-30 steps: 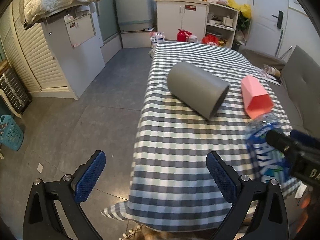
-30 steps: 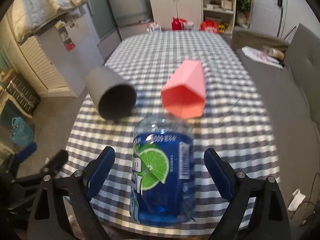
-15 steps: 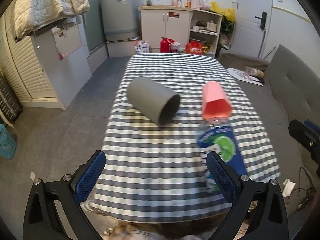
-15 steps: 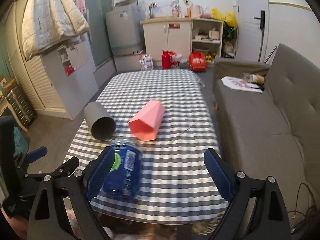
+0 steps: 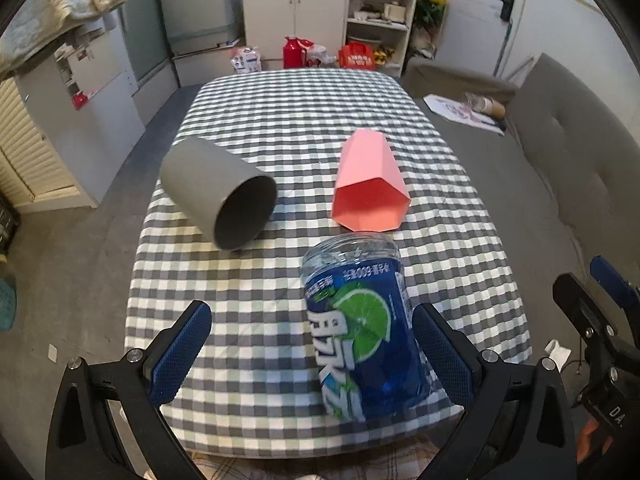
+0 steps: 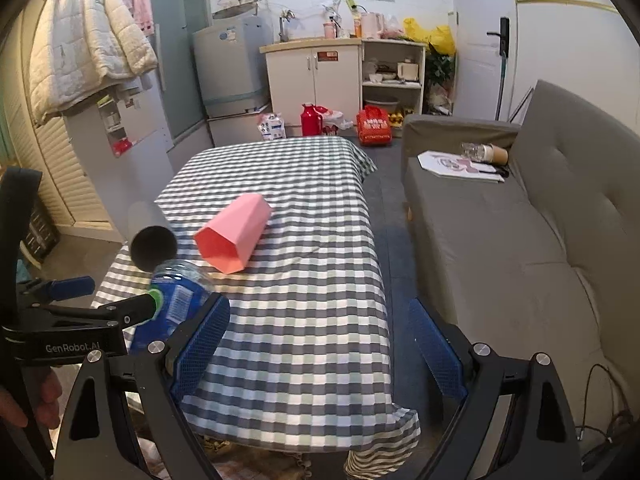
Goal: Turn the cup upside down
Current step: 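Close the left gripper on the bottle while the right gripper releases it, then turn the bottle cap-up with the left gripper, lower it onto the table, open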
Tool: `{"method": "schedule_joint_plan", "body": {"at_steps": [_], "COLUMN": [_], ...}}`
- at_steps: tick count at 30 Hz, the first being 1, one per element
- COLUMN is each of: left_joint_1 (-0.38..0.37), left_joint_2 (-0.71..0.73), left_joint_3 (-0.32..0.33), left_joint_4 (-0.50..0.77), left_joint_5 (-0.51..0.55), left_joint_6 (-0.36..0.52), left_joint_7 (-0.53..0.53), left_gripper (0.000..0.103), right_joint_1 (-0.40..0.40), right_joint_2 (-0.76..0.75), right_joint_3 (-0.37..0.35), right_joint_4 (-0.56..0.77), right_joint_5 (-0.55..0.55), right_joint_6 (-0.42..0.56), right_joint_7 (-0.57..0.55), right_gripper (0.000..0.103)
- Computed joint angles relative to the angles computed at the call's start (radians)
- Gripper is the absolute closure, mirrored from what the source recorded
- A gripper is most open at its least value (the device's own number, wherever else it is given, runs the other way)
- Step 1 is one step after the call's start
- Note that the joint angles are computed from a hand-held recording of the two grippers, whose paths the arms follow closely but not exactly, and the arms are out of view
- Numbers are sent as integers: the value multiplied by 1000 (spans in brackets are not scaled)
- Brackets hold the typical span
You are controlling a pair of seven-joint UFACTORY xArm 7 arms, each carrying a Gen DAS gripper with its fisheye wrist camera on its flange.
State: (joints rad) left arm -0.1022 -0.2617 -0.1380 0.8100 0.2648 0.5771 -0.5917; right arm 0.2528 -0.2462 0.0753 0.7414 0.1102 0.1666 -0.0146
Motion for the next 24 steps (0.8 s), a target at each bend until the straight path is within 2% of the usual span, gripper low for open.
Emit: {"method": "schedule_joint_plan", "body": {"at_steps": [6, 11, 12, 13, 14, 17, 21, 24], "left_joint_1": [-20, -44, -47, -49, -51, -52, -46, -36], "left_joint_2": [108, 216, 229, 243, 256, 258, 217, 177], "left_joint_3": [16, 43, 46, 49, 51, 57, 63, 60], "left_joint_4": [78, 174, 184, 197, 210, 220, 194, 158], "left_joint_5": [-41, -143, -158, -173, -190, -218, -213, -158], "left_joint_6": [24, 77, 82, 90, 103, 89, 26, -42], "left_joint_7": [46, 130, 148, 162, 175, 207, 211, 176], "left_gripper": [2, 2, 10, 25, 24, 25, 25, 25], "right_joint_1": [-25, -43, -45, -49, -48, -48, -48, -46], "right_joint_2": [64, 100, 104, 110, 112, 120, 122, 117], "right_joint_3": [14, 25, 27, 30, 30, 30, 36, 36], "right_joint_4": [35, 53, 54, 56, 57, 61, 60, 56], "right_joint_5": [-26, -62, -69, -78, -80, -88, -105, -112], "right_joint_6": [-16, -16, -15, -13, -12, -10, -13, -15], "right_joint_7": [34, 72, 79, 88, 91, 100, 118, 125], "right_gripper": [12, 12, 12, 12, 12, 12, 12, 12]}}
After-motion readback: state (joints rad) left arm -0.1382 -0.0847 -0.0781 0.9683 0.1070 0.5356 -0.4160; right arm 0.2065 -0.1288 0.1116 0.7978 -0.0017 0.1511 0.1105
